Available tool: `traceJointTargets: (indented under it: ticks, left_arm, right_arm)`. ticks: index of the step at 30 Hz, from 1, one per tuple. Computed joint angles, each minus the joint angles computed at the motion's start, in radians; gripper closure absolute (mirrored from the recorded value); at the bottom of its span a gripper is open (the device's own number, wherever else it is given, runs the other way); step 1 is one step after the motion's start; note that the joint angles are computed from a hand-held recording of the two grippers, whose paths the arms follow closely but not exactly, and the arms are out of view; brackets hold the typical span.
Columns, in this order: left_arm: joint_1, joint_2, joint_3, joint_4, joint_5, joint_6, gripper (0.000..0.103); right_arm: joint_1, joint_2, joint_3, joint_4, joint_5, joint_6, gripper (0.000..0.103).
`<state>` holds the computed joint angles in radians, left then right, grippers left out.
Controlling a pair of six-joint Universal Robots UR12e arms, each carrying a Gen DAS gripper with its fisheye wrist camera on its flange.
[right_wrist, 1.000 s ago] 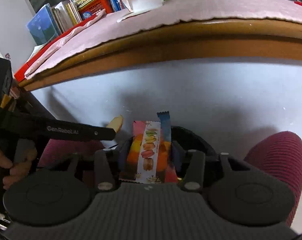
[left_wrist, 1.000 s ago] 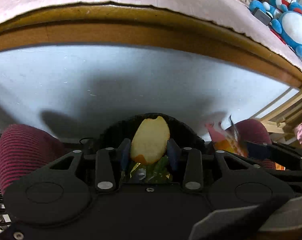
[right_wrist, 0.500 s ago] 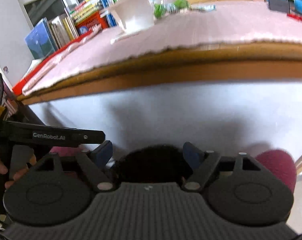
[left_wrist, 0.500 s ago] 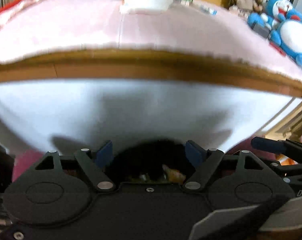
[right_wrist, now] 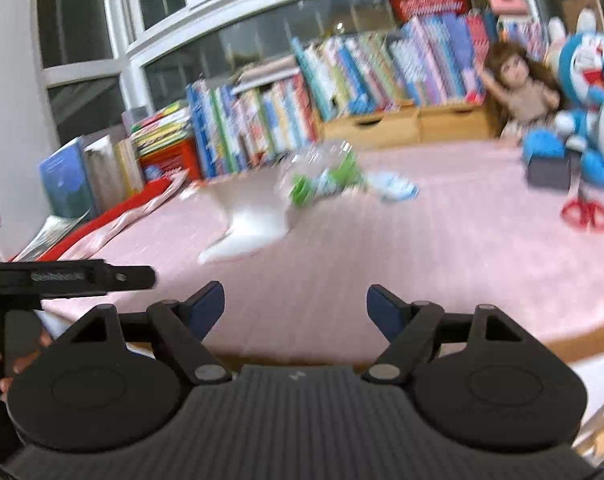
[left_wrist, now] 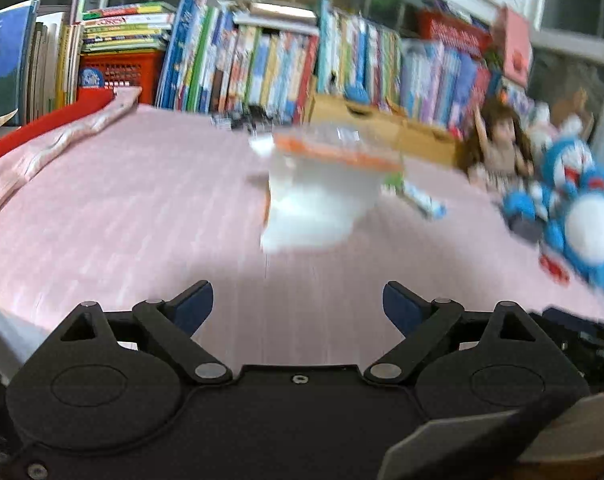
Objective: Collect trash
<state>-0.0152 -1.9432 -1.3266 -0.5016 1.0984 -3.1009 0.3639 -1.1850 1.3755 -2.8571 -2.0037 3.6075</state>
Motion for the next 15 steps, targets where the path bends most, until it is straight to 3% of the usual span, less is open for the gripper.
traceJointTargets:
  ticks: [5, 7, 12, 15]
  left_arm:
    - [-0.006, -0.079, 0.107, 0.063, 0.012, -0.144, 0.01]
    - [-0.001, -0.104, 0.146, 0.083, -0.013, -0.163, 0.009]
    - [-0.002, -0.181, 0.294, -0.013, -0.098, -0.192, 0.005]
    - [-0.023, -0.232, 0.386, -0.115, -0.069, -0.221, 0.005]
  right_arm:
    - [-0.042, 0.026, -0.058, 0.095, -0.008, -0.03, 0.015]
    - [-0.061, 0.036, -0.082, 0.139, -0.002, -0.03, 0.015]
    - [-0.104, 0.08, -0.155, 0.205, -0.001, -0.066, 0.013]
    - [-0.13, 0.108, -0.195, 0.22, 0.027, -0.08, 0.012]
